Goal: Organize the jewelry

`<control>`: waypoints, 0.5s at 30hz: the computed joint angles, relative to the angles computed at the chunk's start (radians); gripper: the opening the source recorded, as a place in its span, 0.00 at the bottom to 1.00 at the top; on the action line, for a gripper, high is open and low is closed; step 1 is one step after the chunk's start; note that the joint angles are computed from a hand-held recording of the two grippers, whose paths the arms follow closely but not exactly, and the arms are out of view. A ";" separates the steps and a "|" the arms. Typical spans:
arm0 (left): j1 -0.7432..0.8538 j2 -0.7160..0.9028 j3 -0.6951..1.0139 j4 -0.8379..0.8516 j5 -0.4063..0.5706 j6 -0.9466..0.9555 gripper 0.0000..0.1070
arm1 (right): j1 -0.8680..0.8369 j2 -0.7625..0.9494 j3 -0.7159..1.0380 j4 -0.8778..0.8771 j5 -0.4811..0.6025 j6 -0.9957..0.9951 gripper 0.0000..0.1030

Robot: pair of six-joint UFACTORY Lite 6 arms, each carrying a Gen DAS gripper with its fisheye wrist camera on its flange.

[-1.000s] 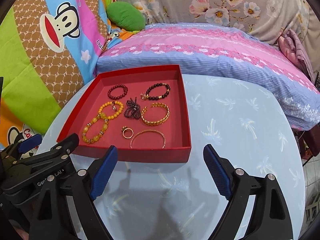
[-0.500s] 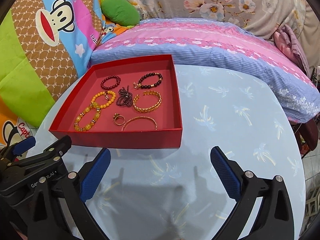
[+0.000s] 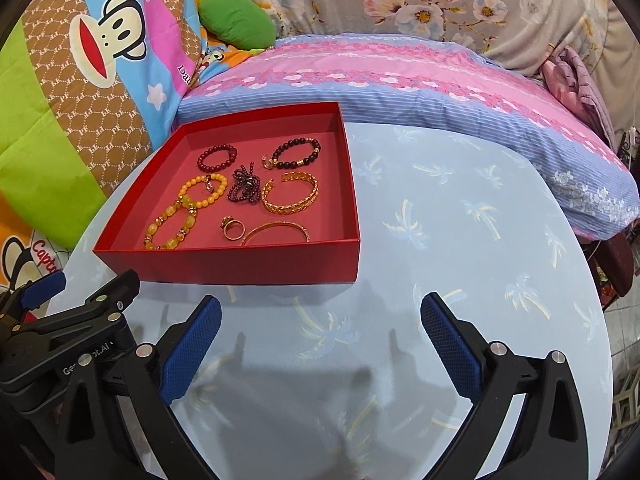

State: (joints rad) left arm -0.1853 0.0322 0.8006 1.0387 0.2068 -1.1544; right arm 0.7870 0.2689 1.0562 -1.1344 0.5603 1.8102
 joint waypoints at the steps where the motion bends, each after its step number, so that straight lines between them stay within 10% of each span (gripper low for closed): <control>1: -0.001 0.000 -0.001 0.000 0.001 -0.001 0.87 | 0.000 0.004 0.004 0.003 0.001 -0.001 0.94; 15: -0.007 -0.004 -0.009 -0.007 0.011 0.005 0.87 | 0.001 -0.003 -0.011 -0.007 0.003 0.023 0.94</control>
